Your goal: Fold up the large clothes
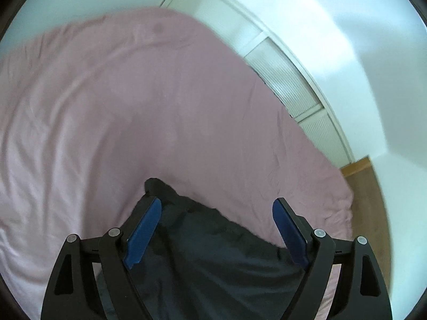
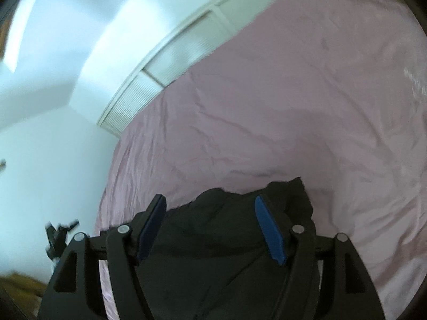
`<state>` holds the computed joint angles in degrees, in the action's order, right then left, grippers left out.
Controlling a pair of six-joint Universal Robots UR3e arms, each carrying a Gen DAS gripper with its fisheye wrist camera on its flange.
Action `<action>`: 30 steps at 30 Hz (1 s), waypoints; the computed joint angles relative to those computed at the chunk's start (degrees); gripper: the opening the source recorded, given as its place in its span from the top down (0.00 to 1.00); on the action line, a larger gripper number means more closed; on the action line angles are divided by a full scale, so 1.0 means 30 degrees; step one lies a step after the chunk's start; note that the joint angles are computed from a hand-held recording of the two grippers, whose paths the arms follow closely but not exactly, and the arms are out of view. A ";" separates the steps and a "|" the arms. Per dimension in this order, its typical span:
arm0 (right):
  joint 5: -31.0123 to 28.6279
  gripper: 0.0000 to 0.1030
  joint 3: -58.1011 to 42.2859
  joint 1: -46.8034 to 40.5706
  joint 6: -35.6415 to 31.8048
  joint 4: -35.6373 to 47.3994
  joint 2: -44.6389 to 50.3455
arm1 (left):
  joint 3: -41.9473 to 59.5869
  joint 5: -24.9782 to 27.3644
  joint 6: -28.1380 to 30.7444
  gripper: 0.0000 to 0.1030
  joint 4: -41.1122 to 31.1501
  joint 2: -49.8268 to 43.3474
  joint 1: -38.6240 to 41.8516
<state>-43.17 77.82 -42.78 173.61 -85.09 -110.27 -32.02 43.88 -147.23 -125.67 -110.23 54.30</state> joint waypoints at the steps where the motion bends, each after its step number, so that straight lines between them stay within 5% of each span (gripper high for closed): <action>1: -0.0055 0.34 -0.0114 0.0204 -0.0253 0.0332 -0.0422 | -0.0812 0.0103 0.0880 0.18 -0.0069 0.0935 0.0258; 4: -0.0637 0.34 -0.0040 0.1460 -0.0418 0.0305 -0.1361 | -0.2917 0.0133 0.3431 0.17 -0.1047 0.3337 0.1022; 10: -0.6292 0.34 0.1679 0.9791 0.3741 -0.6627 -0.0457 | -0.9047 0.0375 0.8905 0.16 -0.3439 0.9354 0.1775; 14: -0.9308 0.34 0.2850 1.4128 0.5462 -1.0206 0.1034 | -1.4173 0.1001 1.0235 0.16 -0.1741 1.3440 -0.0008; 16: -0.9905 0.34 0.3302 1.5343 0.5746 -1.1454 0.1872 | -1.6259 0.1197 0.9467 0.16 0.0464 1.4373 -0.1867; 19: -1.1485 0.34 0.3499 1.6655 0.5577 -1.2974 0.3887 | -1.9578 0.2456 0.5338 0.16 0.7787 1.4204 -0.6139; 23: -1.2112 0.33 0.2572 1.6324 0.5018 -1.4430 0.6852 | -2.0069 0.5090 -0.0018 0.10 1.5771 0.9921 -1.0420; 30: -1.0313 0.33 -0.1519 1.4022 0.5631 -1.3354 1.1743 | -1.3880 0.7898 -0.4154 0.09 1.7797 0.1617 -1.3344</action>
